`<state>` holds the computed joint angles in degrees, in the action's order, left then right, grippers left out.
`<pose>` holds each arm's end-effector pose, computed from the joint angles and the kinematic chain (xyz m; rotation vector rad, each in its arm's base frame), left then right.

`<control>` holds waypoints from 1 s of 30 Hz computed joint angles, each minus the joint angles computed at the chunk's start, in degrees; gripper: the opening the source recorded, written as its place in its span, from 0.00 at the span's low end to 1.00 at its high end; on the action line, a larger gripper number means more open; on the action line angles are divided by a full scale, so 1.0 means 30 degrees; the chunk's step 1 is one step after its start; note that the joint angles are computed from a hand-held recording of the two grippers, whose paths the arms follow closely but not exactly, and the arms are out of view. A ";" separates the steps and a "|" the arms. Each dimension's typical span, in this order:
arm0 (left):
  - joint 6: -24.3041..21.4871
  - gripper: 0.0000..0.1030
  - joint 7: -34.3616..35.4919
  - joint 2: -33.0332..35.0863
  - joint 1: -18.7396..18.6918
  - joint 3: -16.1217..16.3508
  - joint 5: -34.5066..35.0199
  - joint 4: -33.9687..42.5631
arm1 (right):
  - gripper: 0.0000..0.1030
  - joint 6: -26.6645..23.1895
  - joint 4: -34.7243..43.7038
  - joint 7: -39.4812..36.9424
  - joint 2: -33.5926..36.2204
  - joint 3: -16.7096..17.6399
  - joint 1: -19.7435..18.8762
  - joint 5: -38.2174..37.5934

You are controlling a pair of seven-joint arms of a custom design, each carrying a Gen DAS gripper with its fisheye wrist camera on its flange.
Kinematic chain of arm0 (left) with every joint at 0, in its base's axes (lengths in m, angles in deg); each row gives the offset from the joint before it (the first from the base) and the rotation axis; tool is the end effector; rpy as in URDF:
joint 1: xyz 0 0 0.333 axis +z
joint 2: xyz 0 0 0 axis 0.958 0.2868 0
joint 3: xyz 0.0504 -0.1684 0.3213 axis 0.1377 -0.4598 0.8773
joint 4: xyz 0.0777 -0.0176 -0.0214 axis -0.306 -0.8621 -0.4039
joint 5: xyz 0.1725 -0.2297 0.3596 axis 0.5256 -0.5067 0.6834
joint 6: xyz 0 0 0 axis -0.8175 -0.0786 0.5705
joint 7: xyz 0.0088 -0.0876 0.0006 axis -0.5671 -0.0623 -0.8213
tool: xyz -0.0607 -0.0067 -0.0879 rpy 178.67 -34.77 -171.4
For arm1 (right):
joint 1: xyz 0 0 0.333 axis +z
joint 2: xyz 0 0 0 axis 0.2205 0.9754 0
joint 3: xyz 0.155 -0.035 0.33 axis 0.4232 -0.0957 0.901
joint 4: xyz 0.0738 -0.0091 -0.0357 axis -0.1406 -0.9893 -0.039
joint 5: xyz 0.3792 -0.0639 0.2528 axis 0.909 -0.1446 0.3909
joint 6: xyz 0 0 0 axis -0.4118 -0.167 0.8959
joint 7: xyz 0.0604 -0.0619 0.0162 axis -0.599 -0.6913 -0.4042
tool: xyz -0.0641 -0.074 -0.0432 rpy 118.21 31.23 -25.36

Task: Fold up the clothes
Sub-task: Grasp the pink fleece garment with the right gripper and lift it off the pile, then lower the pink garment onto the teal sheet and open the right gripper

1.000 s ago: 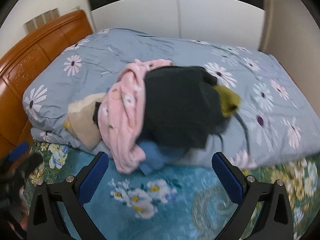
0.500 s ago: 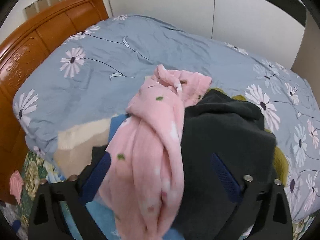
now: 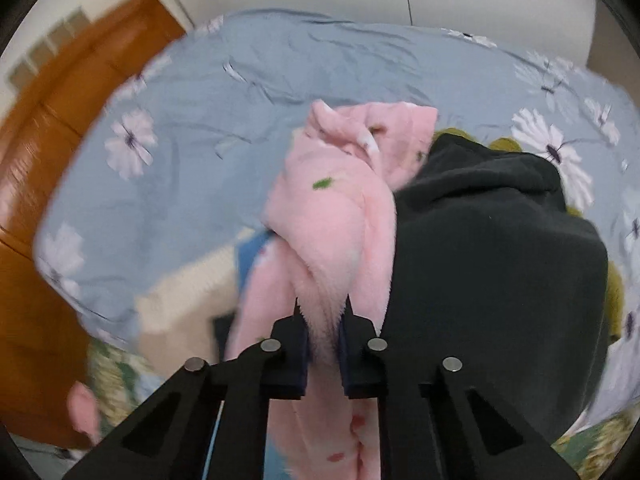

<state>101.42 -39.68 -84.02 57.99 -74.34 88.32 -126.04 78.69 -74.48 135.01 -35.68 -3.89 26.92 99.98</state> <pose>0.2852 -0.2079 0.6032 -2.0087 1.6699 -0.8139 0.5780 0.1686 0.6067 -1.9335 1.7321 -0.0300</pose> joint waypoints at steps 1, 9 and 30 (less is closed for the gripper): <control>0.0007 1.00 0.0018 -0.0031 -0.0008 0.0012 0.0015 0.0044 | 0.09 0.0149 -0.0006 -0.0194 -0.0274 -0.0187 0.0026 0.0787; -0.0503 1.00 0.0583 -0.0622 -0.0084 0.0075 0.0198 0.0858 | 0.08 0.0271 -0.0408 -0.1583 -0.3744 -0.1847 -0.0170 0.4954; -0.1860 1.00 0.1807 -0.0915 -0.2510 -0.1747 -0.0570 0.4270 | 0.08 -0.1968 0.5129 -0.1498 -1.1759 -0.6141 -0.3887 -0.0298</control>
<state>95.84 -34.25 -86.77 50.46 -79.58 86.61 -113.23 72.79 -59.09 130.51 -70.96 -22.32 15.26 99.08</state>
